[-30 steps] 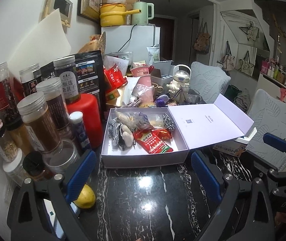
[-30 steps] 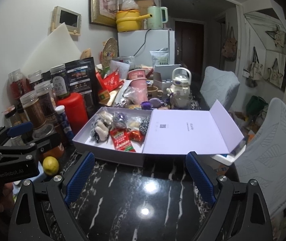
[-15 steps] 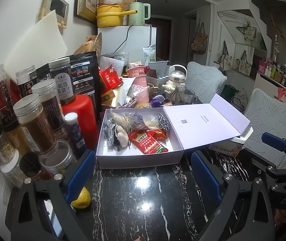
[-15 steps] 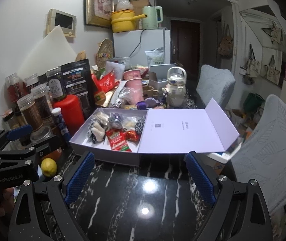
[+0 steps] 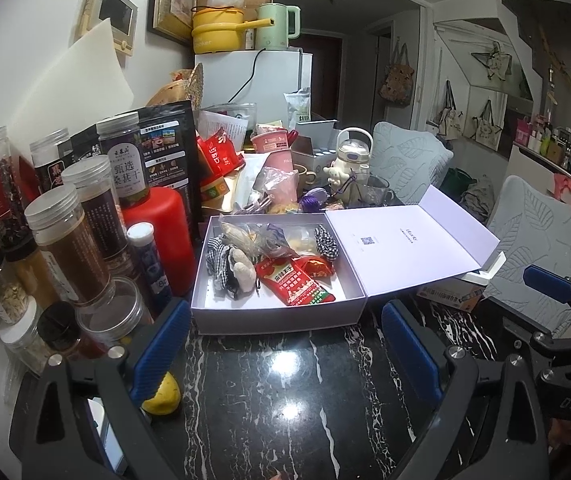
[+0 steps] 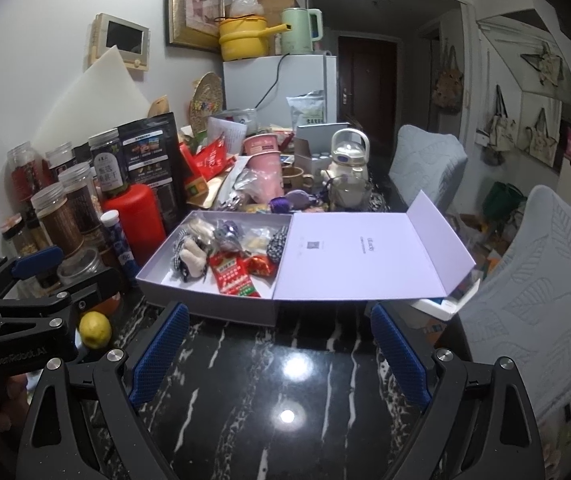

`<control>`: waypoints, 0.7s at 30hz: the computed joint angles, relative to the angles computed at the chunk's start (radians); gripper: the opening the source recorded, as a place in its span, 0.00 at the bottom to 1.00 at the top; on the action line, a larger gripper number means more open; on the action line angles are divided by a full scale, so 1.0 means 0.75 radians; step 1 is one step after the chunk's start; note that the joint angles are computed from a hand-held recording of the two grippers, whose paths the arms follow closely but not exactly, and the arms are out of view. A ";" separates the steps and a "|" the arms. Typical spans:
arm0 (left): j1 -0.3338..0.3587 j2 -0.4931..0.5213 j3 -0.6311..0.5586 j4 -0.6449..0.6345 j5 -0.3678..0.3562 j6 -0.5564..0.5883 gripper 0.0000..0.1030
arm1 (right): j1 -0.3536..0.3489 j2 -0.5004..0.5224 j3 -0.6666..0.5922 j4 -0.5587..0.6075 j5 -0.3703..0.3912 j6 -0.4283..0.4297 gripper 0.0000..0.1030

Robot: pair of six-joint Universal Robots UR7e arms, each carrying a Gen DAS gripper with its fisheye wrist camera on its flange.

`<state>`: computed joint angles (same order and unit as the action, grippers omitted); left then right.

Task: Organize soft objects

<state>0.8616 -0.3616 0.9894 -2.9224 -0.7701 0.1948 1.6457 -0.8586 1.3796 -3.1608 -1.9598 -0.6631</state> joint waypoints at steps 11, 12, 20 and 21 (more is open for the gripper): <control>-0.005 -0.005 0.009 0.022 -0.014 -0.012 0.95 | 0.002 -0.005 0.010 -0.018 -0.024 -0.001 0.91; -0.005 -0.003 0.006 0.023 -0.011 -0.010 0.95 | 0.001 -0.007 0.012 -0.021 -0.021 -0.001 0.91; -0.004 0.001 -0.012 0.061 -0.004 -0.034 0.95 | -0.002 -0.009 0.018 -0.021 -0.017 -0.001 0.91; -0.004 0.003 -0.016 0.065 0.003 -0.036 0.95 | -0.002 -0.009 0.017 -0.020 -0.017 0.000 0.91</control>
<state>0.8588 -0.3591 0.9777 -2.8734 -0.7679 0.1675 1.6441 -0.8654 1.3925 -3.1762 -1.9729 -0.6634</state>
